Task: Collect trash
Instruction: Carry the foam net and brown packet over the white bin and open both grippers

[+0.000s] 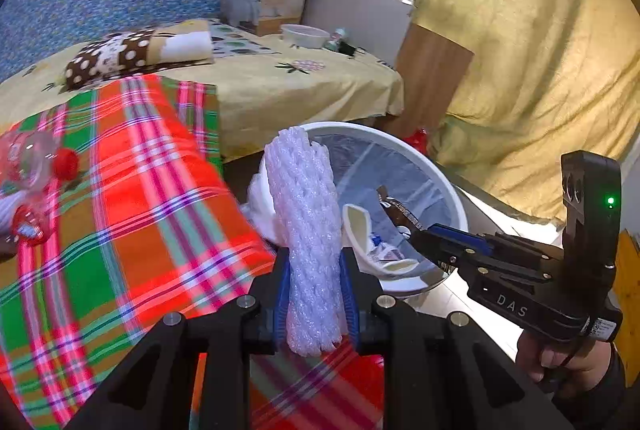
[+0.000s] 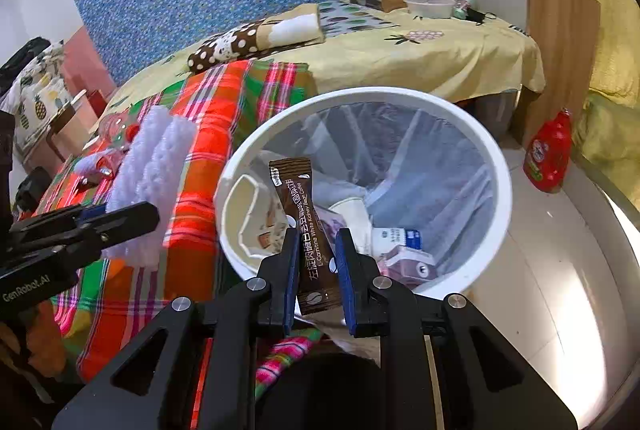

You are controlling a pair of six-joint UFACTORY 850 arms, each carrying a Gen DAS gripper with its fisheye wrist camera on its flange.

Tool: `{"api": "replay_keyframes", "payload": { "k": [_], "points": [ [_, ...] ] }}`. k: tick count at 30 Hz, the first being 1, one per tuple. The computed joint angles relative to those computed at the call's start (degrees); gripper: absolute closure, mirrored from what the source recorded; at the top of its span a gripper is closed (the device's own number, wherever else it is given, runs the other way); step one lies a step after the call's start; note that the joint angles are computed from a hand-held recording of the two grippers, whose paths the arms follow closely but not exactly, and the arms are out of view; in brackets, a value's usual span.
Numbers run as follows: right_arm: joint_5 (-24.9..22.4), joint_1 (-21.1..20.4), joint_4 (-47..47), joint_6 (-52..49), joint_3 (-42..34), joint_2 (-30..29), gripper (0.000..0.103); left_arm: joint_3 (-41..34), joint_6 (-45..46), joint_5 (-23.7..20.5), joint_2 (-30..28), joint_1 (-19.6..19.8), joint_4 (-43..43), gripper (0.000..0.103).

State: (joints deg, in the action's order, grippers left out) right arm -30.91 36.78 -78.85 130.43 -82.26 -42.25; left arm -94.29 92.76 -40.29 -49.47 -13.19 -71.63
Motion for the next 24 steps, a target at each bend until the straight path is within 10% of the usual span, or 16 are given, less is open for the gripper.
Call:
{"api": "replay_keyframes", "payload": {
  "k": [24],
  "points": [
    [-0.34, -1.51, -2.60, 5.55, 3.99, 2.47, 0.082, -9.96, -8.48, -4.27, -6.73, -5.51, 5.95, 0.078]
  ]
}}
